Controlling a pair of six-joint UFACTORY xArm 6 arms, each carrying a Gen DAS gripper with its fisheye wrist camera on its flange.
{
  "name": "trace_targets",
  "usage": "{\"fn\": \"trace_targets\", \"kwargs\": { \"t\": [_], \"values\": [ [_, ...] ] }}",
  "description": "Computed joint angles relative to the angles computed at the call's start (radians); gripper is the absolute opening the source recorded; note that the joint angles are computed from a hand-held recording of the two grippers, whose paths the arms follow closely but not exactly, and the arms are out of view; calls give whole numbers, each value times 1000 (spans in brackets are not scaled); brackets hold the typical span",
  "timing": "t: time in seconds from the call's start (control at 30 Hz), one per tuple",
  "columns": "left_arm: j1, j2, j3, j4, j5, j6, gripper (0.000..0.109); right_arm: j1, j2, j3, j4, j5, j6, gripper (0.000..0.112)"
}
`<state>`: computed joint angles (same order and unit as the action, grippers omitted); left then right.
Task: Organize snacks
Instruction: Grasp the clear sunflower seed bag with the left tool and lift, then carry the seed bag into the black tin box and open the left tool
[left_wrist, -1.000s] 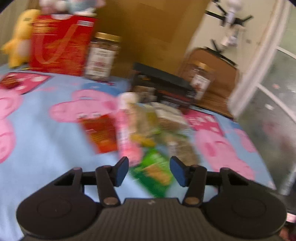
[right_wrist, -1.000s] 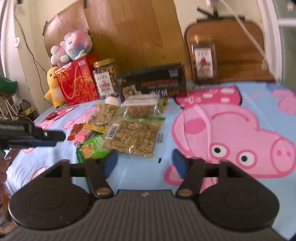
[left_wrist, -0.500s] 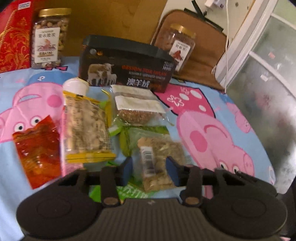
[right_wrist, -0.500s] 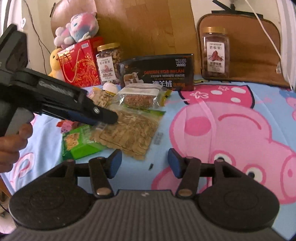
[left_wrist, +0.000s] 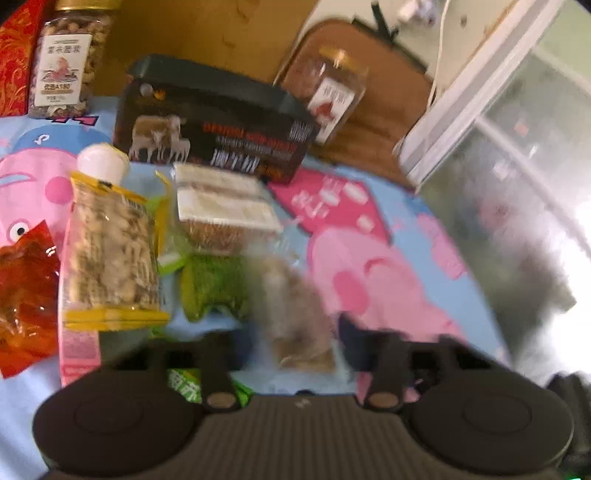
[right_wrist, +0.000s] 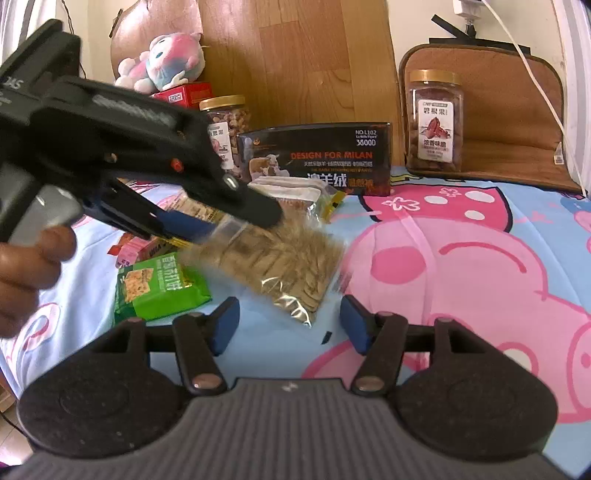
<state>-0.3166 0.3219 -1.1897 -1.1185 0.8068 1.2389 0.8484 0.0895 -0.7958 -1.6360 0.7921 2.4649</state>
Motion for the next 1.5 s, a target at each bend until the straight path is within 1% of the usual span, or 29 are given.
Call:
{"fn": "trace_targets", "kwargs": {
  "t": [0.03,0.1,0.17,0.2,0.27,0.33,0.4,0.43,0.47,0.5,0.53,0.6,0.67,0.73,0.8,0.83,0.9,0.93,1.03,1.07,1.1,1.13,1.17,1.2,1.27,1.33,1.4,1.43,1.5],
  "values": [
    [-1,5,-2,4,6,-11,18,2,3,-5,7,4,-5,64],
    [23,12,-16,-12,66,-5,14,0,-1,-1,10,3,-1,65],
    [39,6,-21,-18,83,-19,12,-15,-20,16,-22,-26,36,64],
    [53,12,-33,-16,114,-34,12,-17,-23,19,-20,-32,42,64],
    [95,46,-88,-5,236,-106,11,-21,-26,16,-8,-35,37,64],
    [121,69,-121,-17,316,-143,11,-22,-10,-6,27,-27,-24,64],
    [136,63,-118,-37,345,-131,11,-25,1,-19,37,-32,-52,63],
    [141,56,-113,-42,352,-121,11,-30,-1,-21,20,-45,-43,54],
    [147,54,-115,-45,366,-115,11,-35,-6,-21,6,-55,-31,38],
    [149,51,-118,-46,369,-113,11,-37,-11,-21,11,-51,-31,32],
    [150,48,-124,-46,368,-113,12,-34,-16,-21,23,-32,-31,29],
    [151,48,-147,-50,372,-98,13,-34,-37,-15,-2,-7,-22,29],
    [140,57,-193,-52,359,-96,14,-40,-49,-24,-11,14,-66,29],
    [124,69,-243,-62,335,-89,15,-72,-53,-48,-25,11,-128,29],
    [100,89,-302,-74,285,-77,16,-122,-51,-80,-53,-20,-162,29],
    [86,111,-344,-75,257,-92,17,-152,-43,-104,-73,-38,-183,29],
    [60,172,-447,-72,215,-138,17,-216,-20,-156,-90,-83,-235,29],
    [45,212,-508,-63,187,-169,19,-256,-4,-187,-90,-119,-261,29],
    [4,365,-727,0,123,-301,21,-364,58,-281,-77,-221,-321,30],
    [-12,417,-795,48,93,-351,28,-393,82,-308,-52,-249,-356,31],
    [-25,465,-858,106,66,-416,34,-409,106,-329,-17,-249,-402,31],
    [-35,511,-916,175,48,-489,37,-410,127,-346,30,-212,-452,31],
    [-39,538,-950,223,35,-535,37,-405,137,-349,53,-173,-472,32],
    [-37,548,-961,235,36,-542,37,-399,129,-334,44,-150,-451,32],
    [-23,520,-903,198,24,-485,37,-386,83,-270,-21,-145,-346,32],
    [-3,444,-785,96,5,-366,37,-372,30,-203,-86,-166,-239,33],
    [27,375,-693,16,41,-294,37,-372,-12,-144,-176,-242,-89,34],
    [44,336,-637,-39,72,-241,37,-374,-18,-130,-207,-283,-28,34],
    [72,297,-581,-90,134,-176,37,-376,-25,-100,-266,-343,111,35]
  ]
}}
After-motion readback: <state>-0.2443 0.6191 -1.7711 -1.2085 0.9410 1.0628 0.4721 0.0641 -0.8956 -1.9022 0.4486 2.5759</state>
